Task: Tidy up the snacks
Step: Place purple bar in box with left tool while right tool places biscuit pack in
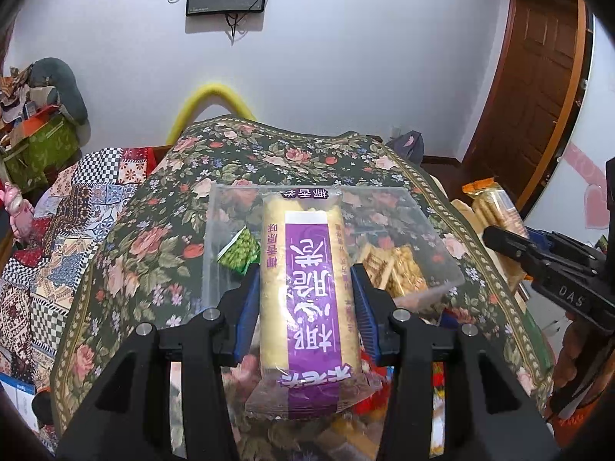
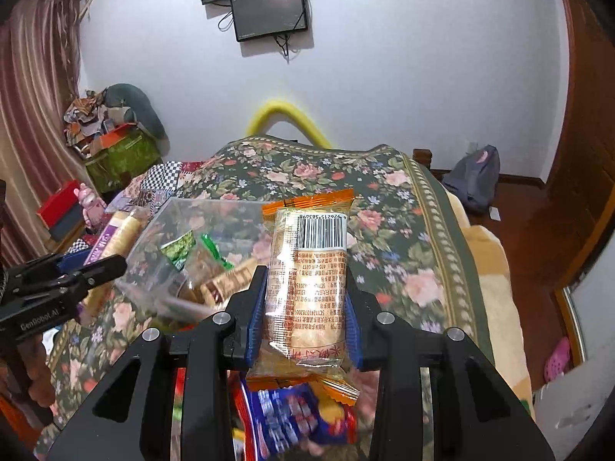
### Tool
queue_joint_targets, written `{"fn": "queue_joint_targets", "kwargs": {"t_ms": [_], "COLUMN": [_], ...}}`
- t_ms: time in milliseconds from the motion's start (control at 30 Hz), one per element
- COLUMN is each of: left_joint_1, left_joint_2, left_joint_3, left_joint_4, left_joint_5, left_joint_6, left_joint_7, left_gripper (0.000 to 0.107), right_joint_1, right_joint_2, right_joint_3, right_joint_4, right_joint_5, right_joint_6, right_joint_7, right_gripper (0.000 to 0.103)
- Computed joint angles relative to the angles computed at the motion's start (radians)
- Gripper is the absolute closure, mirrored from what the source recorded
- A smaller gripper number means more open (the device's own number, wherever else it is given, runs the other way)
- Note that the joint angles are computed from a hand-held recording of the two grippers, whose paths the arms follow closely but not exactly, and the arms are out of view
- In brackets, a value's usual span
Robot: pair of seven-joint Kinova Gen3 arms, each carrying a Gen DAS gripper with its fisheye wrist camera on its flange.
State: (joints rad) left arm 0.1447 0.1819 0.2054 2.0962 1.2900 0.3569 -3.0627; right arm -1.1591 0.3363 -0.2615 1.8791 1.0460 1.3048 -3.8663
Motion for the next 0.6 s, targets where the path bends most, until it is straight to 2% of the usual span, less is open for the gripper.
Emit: {"fn": "queue_joint_targets", "kwargs": {"t_ms": [67, 300, 400, 600], "left_joint_1": [0.017, 0.039, 0.036, 0.040], "left_joint_2": [0.022, 0.118, 0.145, 0.185], "left_joint_3": [0.006, 0.038, 0.064, 0.097], "left_joint_4": [-0.017, -0.103, -0.125, -0.151], "left_joint_5": [-0.017, -0.196, -0.246, -0.350], "left_joint_6": [-0.027, -0.053, -0.065, -0.097], "left_joint_7": [0.025, 0.215, 0.258, 0.363], "left_gripper": [0.062, 0.062, 0.062, 0.062], "right_joint_1": [0.026, 0.104, 0.129, 0.147], "right_joint_2": [0.006, 0.030, 0.033, 0.031], "right_joint_3": [0.008, 0.042, 0.056, 0.072], "right_joint_4": [-0.006, -0.011, -0.005, 0.008], "right_joint_5": [0.002, -0.013, -0.027, -0.054], "right_joint_6": [-0.028, -0.148, -0.204, -0.276], "right_joint_7": [0.032, 0.123, 0.148, 0.178], "right_gripper": [0.071, 0.071, 0.071, 0.071]}}
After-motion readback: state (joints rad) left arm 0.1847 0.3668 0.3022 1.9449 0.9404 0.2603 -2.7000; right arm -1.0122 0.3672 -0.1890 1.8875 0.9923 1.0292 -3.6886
